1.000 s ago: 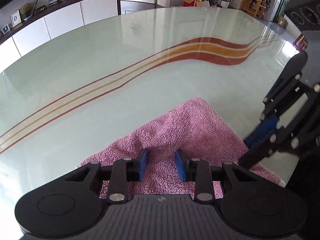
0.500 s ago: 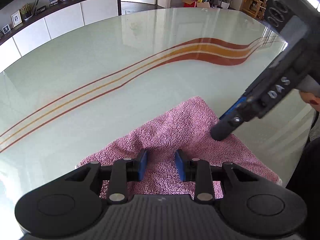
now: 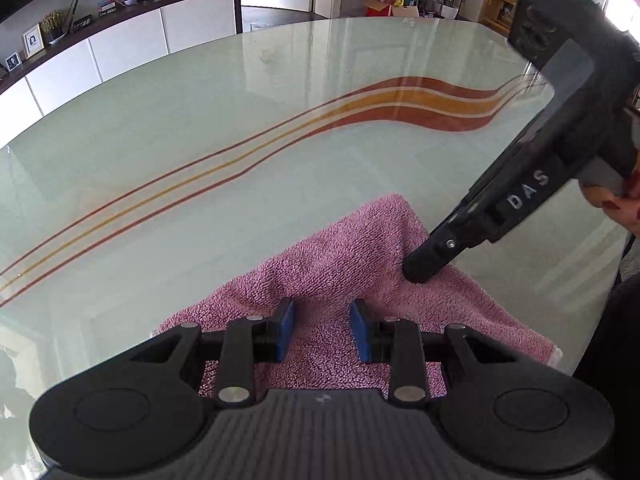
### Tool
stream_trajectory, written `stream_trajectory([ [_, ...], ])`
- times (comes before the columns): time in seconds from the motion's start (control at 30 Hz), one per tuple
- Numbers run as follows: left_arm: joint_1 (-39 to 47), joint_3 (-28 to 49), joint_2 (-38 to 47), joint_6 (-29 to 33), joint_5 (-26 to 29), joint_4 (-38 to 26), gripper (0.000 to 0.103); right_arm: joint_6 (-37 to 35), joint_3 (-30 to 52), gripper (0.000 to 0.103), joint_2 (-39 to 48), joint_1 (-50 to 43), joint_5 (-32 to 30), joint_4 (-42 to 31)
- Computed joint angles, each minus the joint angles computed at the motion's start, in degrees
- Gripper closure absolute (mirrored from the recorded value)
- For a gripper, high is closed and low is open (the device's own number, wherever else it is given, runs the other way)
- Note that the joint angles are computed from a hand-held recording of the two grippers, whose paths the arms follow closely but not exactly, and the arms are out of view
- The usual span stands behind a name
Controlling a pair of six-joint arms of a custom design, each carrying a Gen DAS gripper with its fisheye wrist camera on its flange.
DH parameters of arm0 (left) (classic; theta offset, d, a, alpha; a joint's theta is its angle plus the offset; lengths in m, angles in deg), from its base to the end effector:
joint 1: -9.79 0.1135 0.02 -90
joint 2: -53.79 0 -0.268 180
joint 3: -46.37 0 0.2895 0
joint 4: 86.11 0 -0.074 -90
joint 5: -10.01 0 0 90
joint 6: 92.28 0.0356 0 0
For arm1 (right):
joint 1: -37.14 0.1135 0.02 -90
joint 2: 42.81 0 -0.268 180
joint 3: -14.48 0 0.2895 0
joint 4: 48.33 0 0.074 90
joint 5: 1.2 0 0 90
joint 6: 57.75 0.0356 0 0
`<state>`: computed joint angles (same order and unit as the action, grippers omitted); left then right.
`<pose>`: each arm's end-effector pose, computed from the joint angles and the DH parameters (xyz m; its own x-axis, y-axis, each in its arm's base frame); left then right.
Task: Fold towel
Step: 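Lift the gripped towel edge up off the table with the right tool, then fold the held towel edge over onto the rest of the towel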
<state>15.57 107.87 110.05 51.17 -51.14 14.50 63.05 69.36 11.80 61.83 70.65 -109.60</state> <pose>0.1889 0.0019 0.2616 -0.5355 0.6530 -0.5355 0.7944 0.6047 -0.0570 0.1830 0.0964 0.2390 -0.9561 0.0960 -0.2769 -0.0519 0.8745 0.4823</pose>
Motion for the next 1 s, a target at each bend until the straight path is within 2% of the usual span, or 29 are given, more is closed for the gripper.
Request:
stream_trajectory([
  [0.13, 0.4, -0.3, -1.1, -0.2, 0.1, 0.3, 0.068, -0.2, 4.6, 0.091, 2.5, 4.5, 5.3, -2.8],
  [0.2, 2.0, 0.0, -1.4, 1.7, 0.7, -0.7, 0.068, -0.1, 7.0, 0.091, 3.8, 6.3, 7.3, -4.2],
  [0.3, 7.7, 1.3, -1.0, 9.2, 1.8, -4.6, 0.068, 0.0, 10.3, 0.091, 5.4, 8.6, 9.7, -6.1],
  [0.4, 16.1, 2.9, 0.2, 20.4, 2.2, -9.8, 0.068, -0.1, 13.4, 0.091, 7.2, 10.9, 12.1, -8.1],
  [0.5, 21.8, 3.4, 1.4, 26.7, 1.9, -12.1, 0.067, 0.1, 16.1, 0.091, 9.1, 13.4, 14.3, -9.8],
  [0.6, 23.8, 3.4, 2.0, 28.6, 2.3, -12.7, 0.065, -0.6, 17.8, 0.091, 10.3, 14.3, 15.9, -11.4],
  [0.8, 23.6, 2.2, 2.6, 28.4, 3.9, -12.0, 0.061, -1.8, 21.4, 0.091, 14.2, 17.4, 21.0, -13.5],
  [1.0, 22.9, 5.3, 5.9, 28.9, 6.8, -13.4, 0.062, -2.2, 20.9, 0.091, 14.9, 16.3, 21.1, -13.8],
])
